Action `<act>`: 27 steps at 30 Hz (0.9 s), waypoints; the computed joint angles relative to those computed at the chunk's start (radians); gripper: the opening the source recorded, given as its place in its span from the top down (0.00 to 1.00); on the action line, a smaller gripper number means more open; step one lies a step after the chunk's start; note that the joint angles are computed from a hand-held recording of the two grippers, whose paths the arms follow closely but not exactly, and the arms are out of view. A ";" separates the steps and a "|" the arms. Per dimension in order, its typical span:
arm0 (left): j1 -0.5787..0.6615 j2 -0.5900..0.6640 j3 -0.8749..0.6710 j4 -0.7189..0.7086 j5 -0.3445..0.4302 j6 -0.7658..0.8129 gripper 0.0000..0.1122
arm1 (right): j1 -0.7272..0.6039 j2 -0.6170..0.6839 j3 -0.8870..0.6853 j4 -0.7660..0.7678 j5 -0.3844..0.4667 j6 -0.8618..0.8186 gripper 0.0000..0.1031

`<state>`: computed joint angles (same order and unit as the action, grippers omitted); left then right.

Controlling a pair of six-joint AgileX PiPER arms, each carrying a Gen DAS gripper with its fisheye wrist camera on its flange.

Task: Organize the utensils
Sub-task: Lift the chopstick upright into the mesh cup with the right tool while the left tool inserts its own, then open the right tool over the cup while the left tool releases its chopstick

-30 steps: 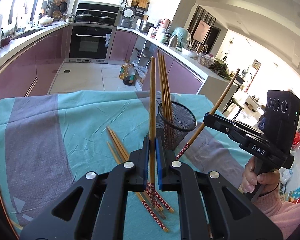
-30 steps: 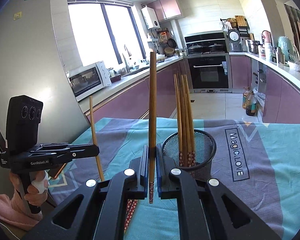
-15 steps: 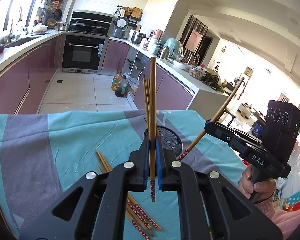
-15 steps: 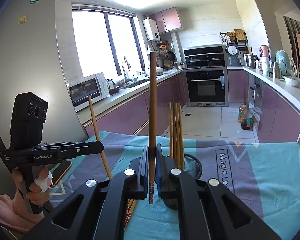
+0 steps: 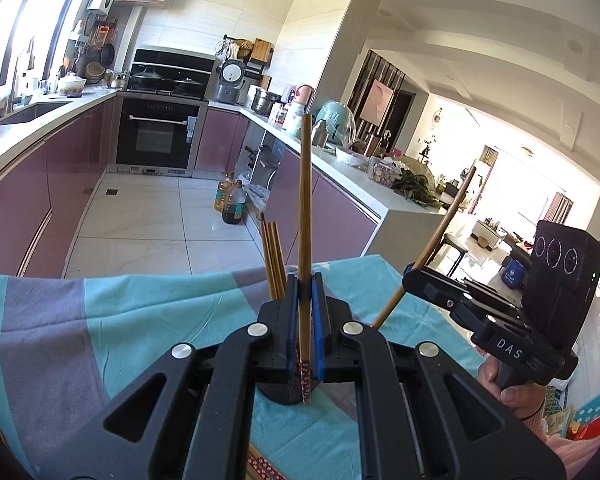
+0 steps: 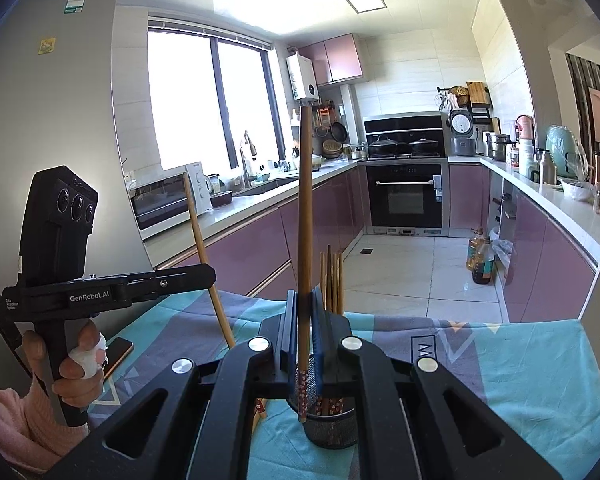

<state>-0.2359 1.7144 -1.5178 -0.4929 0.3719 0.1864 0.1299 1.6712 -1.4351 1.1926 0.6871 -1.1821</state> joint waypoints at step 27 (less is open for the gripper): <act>-0.061 0.231 -0.317 0.343 0.199 -0.237 0.93 | 0.059 0.159 -0.141 -0.239 -0.060 0.212 0.94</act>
